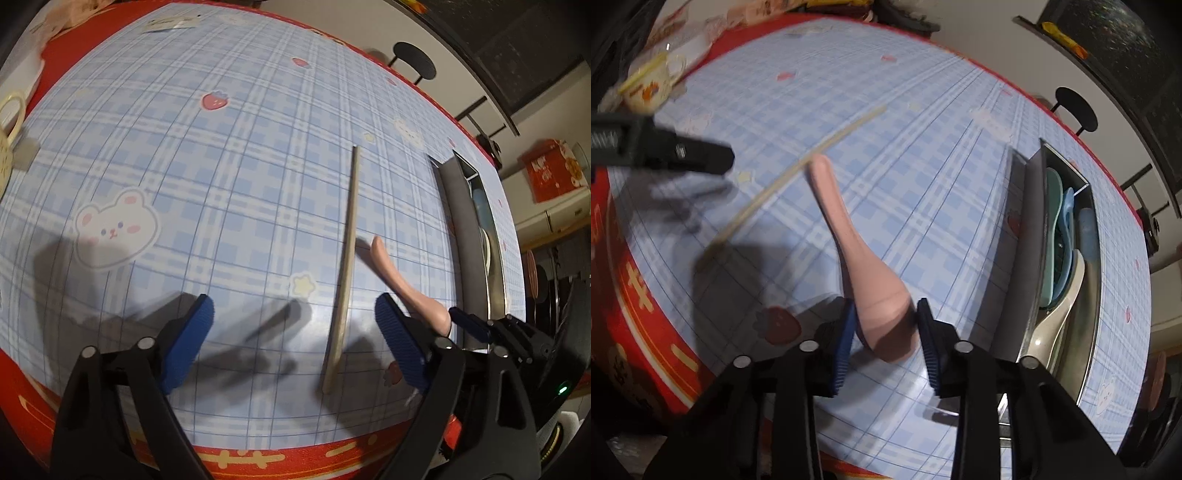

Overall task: Organize utensils
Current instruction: 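Grasp the pink spoon by its handle with the right gripper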

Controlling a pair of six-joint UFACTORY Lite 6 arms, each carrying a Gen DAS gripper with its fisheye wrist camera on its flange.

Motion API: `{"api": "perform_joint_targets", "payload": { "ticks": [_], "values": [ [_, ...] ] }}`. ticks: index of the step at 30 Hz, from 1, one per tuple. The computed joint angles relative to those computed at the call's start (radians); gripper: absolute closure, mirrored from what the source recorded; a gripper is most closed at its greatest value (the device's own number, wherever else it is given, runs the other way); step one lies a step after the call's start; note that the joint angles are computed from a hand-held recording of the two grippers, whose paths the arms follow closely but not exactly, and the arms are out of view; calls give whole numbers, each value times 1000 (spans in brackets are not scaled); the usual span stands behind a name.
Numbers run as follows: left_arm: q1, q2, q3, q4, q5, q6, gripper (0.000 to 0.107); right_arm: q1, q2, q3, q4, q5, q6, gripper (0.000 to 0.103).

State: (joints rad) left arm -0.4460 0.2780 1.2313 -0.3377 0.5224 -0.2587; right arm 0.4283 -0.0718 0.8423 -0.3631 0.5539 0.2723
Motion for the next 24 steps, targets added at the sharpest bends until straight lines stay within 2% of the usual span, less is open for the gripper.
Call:
{"api": "perform_joint_targets", "payload": {
  "ticks": [1, 3, 8, 13, 16, 18, 24],
  "values": [
    [-1, 5, 11, 4, 5, 11, 28, -2, -9, 3, 1, -6, 7, 80],
    [0, 13, 25, 2, 17, 31, 38, -11, -25, 5, 11, -20, 19, 98],
    [-3, 33, 49, -8, 34, 86, 52, -57, -30, 0, 106, -35, -21, 100],
    [-18, 63, 79, -6, 41, 95, 55, -136, -10, 7, 330, -50, -194, 100],
    [-21, 70, 89, 3, 40, 84, 55, -201, -12, 11, 560, -61, -378, 93],
    [-23, 73, 96, 15, 41, 69, 56, -226, 4, 30, 641, -55, -450, 76],
    [-37, 75, 107, 61, 51, 42, 56, -229, 80, 85, 746, -50, -562, 75]
  ]
}}
